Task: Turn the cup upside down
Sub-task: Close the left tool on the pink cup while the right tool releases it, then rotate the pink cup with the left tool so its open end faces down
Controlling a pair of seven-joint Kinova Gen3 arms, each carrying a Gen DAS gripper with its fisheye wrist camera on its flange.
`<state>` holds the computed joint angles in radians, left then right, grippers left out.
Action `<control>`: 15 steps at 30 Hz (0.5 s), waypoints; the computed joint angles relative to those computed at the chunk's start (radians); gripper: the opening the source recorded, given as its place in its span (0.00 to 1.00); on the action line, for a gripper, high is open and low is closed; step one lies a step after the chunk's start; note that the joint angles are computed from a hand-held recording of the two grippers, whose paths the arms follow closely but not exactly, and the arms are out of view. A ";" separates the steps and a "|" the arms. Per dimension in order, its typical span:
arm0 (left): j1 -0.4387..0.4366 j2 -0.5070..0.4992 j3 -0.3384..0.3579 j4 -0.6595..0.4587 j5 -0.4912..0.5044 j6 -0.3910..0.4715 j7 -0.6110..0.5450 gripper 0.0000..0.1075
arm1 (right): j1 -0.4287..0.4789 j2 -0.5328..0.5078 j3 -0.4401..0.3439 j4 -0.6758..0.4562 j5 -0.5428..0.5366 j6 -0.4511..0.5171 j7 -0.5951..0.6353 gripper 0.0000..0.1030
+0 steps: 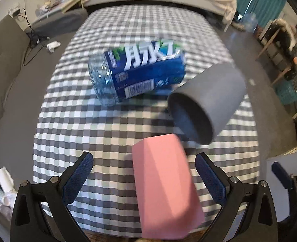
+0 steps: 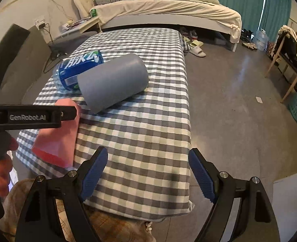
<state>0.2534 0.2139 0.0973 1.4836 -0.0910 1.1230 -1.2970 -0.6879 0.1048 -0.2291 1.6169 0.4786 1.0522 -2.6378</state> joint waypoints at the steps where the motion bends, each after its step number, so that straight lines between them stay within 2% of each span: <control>1: -0.002 0.010 0.000 -0.006 0.002 0.008 -0.003 0.96 | 0.004 0.001 0.002 0.002 -0.005 -0.007 0.001 0.80; 8: -0.029 0.047 0.003 -0.031 0.061 0.045 -0.062 0.93 | -0.001 0.026 0.014 -0.004 0.001 -0.013 -0.016 0.80; 11: -0.050 0.049 0.002 -0.043 0.100 0.055 -0.092 0.76 | -0.005 0.027 0.020 -0.001 0.012 -0.010 -0.056 0.80; 13: -0.076 0.051 0.003 -0.056 0.143 0.065 -0.130 0.60 | -0.008 0.027 0.023 0.001 0.023 -0.002 -0.081 0.80; 15: -0.083 0.048 0.001 -0.065 0.157 0.072 -0.146 0.59 | -0.010 0.024 0.023 0.000 0.033 0.009 -0.096 0.80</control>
